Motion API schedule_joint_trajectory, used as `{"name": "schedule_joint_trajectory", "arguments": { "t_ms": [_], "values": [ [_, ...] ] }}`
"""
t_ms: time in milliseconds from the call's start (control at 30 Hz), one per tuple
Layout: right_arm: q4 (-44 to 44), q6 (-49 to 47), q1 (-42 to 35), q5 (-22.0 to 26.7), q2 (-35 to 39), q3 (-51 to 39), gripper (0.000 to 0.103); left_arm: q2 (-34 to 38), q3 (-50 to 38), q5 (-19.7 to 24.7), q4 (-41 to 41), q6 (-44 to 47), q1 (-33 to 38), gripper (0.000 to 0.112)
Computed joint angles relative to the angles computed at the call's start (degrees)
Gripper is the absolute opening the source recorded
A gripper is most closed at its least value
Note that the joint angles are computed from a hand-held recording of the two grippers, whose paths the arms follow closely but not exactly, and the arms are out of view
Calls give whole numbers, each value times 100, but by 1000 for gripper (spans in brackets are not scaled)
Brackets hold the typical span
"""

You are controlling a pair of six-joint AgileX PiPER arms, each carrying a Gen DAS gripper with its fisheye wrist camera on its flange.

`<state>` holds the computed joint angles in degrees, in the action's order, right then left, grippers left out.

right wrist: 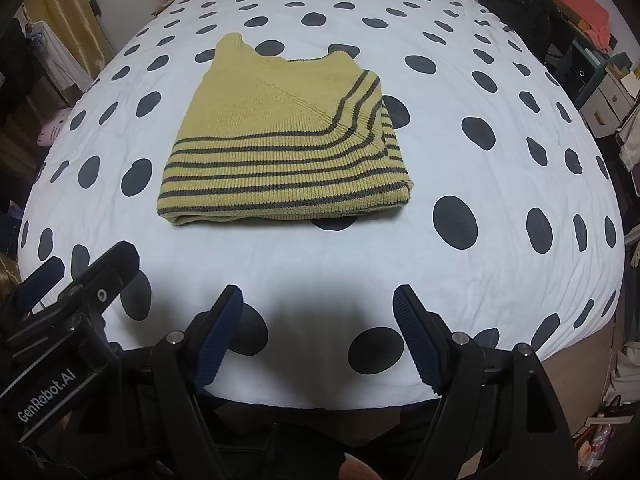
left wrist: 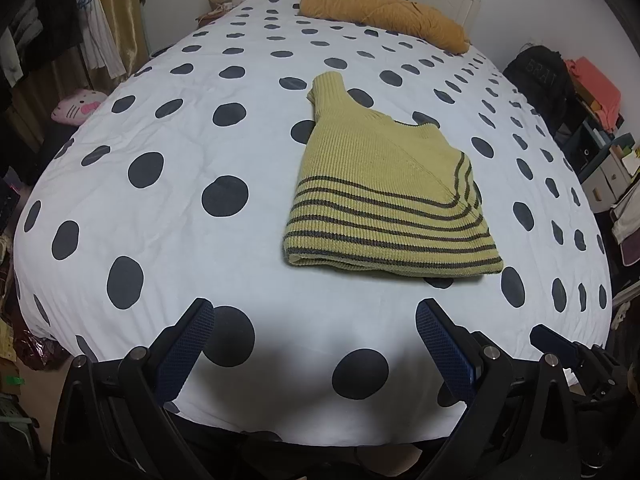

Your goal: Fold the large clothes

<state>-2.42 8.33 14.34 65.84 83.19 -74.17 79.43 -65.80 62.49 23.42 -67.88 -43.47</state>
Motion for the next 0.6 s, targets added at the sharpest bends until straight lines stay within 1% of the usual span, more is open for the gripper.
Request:
{"name": "schedule_joint_trajectory", "arguments": {
  "t_ms": [600],
  "values": [
    [-43, 26, 22, 12, 18, -5, 78, 32, -36, 54, 59, -13, -43, 101]
  ]
}}
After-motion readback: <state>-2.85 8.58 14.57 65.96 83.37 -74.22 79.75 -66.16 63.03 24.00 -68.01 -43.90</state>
